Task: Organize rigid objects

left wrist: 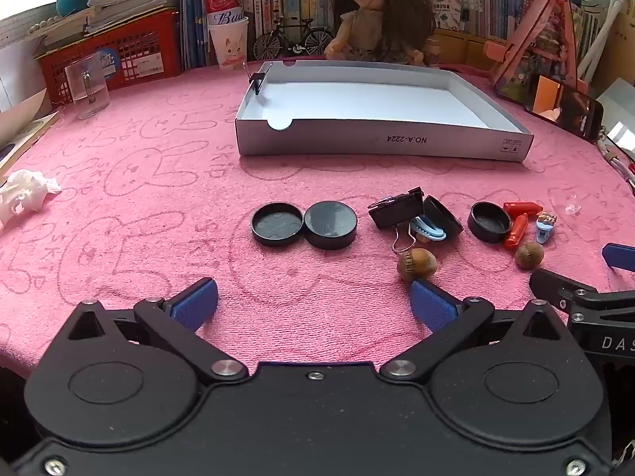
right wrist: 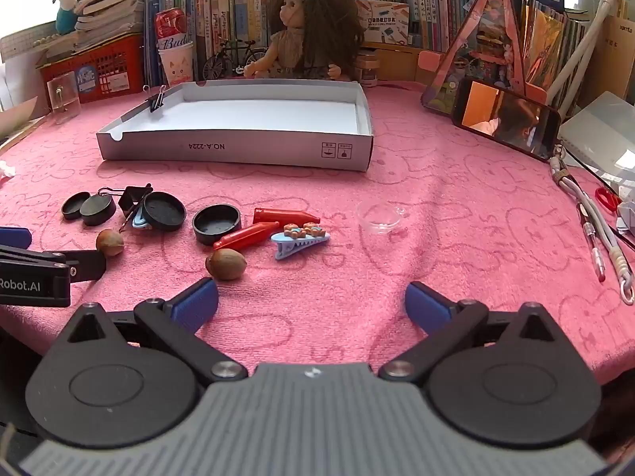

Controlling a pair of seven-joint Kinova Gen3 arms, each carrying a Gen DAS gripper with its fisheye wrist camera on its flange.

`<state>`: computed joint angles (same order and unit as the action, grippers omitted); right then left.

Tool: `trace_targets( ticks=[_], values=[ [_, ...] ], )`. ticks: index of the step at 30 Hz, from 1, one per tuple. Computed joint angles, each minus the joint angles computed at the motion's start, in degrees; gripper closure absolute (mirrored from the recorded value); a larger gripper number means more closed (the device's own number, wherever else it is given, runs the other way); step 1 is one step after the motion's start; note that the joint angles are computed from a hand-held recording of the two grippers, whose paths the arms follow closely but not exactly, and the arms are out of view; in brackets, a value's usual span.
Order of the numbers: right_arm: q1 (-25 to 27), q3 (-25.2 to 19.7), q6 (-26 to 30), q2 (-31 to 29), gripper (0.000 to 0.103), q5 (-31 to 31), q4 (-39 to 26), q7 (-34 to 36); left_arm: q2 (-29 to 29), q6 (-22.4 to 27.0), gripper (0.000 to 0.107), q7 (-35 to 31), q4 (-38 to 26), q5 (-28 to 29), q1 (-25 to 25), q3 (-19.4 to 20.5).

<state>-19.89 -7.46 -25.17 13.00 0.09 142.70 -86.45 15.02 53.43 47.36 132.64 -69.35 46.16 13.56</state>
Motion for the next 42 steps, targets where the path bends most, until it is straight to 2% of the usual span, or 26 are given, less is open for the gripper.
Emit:
trace_targets(
  ticks=[2,5,42],
  values=[
    [-0.2,-0.1,0.1,-0.1,0.0,-0.2,0.0,-0.2,-0.1,-0.1,0.004,1.8,0.5,-1.2,0.7,-0.5],
    [-0.5,0.0,-0.2,-0.1,0.0,-0.7,0.1,-0.2,0.6,1.0,0.004,0.8,0.0,-0.6,0.4,0.2],
    [-0.8,0.3,0.1,0.0,0.0,-1.6,0.0,0.7,0.1,0.2,0.004,-0.2,-0.1,0.1,0.1,0.0]
  ],
)
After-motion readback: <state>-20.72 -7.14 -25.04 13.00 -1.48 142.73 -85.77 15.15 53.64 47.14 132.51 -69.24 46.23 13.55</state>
